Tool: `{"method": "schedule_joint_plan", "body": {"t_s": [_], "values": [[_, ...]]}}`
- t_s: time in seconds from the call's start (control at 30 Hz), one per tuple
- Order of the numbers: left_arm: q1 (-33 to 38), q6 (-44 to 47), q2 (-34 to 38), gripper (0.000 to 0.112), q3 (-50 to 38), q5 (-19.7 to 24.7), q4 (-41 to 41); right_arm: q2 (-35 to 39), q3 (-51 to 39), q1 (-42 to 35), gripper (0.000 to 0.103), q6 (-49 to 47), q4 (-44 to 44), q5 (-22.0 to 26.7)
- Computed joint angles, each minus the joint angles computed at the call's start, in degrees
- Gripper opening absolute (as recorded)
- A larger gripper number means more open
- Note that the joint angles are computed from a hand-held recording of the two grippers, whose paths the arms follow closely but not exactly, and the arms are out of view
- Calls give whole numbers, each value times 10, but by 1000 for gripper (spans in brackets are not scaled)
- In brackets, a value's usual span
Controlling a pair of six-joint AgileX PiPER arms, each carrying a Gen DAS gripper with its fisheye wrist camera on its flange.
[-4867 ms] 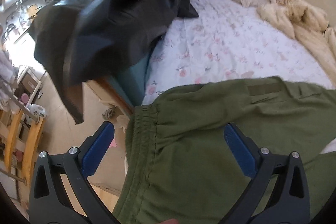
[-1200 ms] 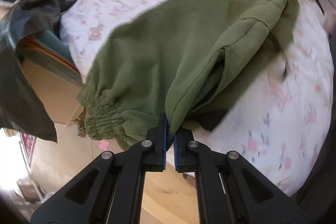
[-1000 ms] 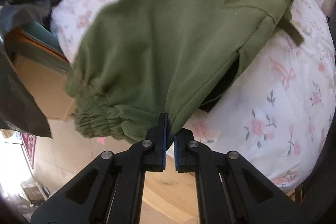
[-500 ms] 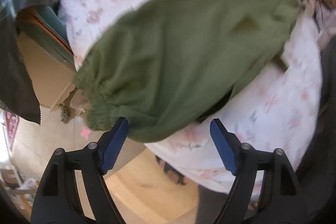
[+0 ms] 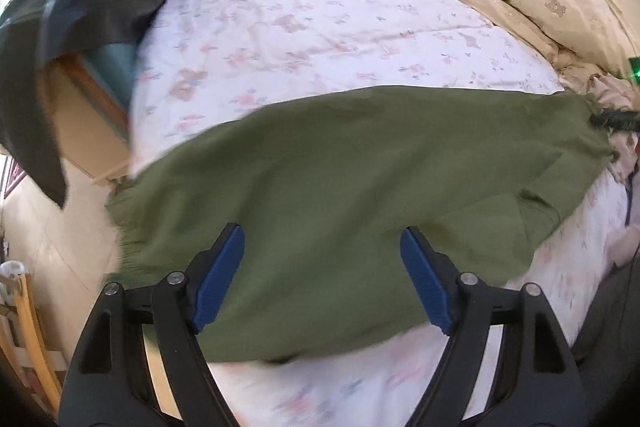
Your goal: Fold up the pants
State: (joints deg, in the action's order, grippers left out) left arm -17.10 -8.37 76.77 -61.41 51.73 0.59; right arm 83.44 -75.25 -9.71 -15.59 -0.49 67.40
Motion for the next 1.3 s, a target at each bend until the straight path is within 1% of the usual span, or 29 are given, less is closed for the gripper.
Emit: {"method": "schedule_joint_plan", "body": {"t_s": [0.03,0.1,0.13,0.17,0.23,0.33,0.4,0.47,0.53,0.6,0.67,0.7,0.77,0.83,0.9,0.93,0.97,1.0,1.07,1.1,1.17,1.27,1.3], "values": [[-32,-40,21,78,6,-27,17,13,33,10,77,6,-11,-26],[-84,-110,64,78,18,-69,47,38,81,24,77,31,-23,-54],[-101,-129,80,78,22,-74,52,51,103,21,77,40,-17,-59],[-120,-150,107,78,24,-73,58,58,114,17,77,38,-12,-62],[-148,-177,137,78,41,-73,59,61,158,14,77,42,-27,-81],[-176,-190,156,78,68,-82,71,63,201,2,81,50,-34,-104],[-178,-201,165,79,65,-77,70,68,205,-13,83,45,-22,-102],[-177,-198,172,79,44,-54,70,74,194,-14,83,33,-22,-87],[-178,-196,168,79,36,-46,73,85,160,-28,83,-2,-7,-58],[-177,-200,153,79,33,-50,79,84,116,-68,83,-41,31,-53],[-163,-204,126,79,39,-77,69,105,49,-130,83,-55,76,-57],[-152,-201,110,79,48,-99,55,123,15,-153,83,-46,84,-61],[-123,-179,87,79,65,-136,9,182,-74,-206,83,-30,116,-59],[-104,-164,90,79,65,-143,-14,244,-157,-226,83,15,91,-62],[-95,-172,109,79,60,-135,3,310,-242,-233,83,32,68,-33],[-94,-174,118,79,58,-132,8,340,-282,-231,82,42,41,-17],[-94,-179,126,79,57,-129,15,366,-308,-224,82,54,11,-15],[-88,-173,133,79,61,-132,10,379,-311,-221,82,55,-2,-20],[-75,-161,136,79,85,-158,-12,415,-340,-209,81,78,-37,-31],[-72,-155,136,79,91,-165,-15,427,-344,-215,81,85,-48,-47],[-83,-161,134,79,101,-171,7,451,-364,-222,81,118,-48,-71],[-100,-182,132,79,104,-167,39,506,-451,-233,81,153,-53,-48],[-105,-191,130,80,113,-174,42,514,-465,-234,81,162,-59,-45]]}}
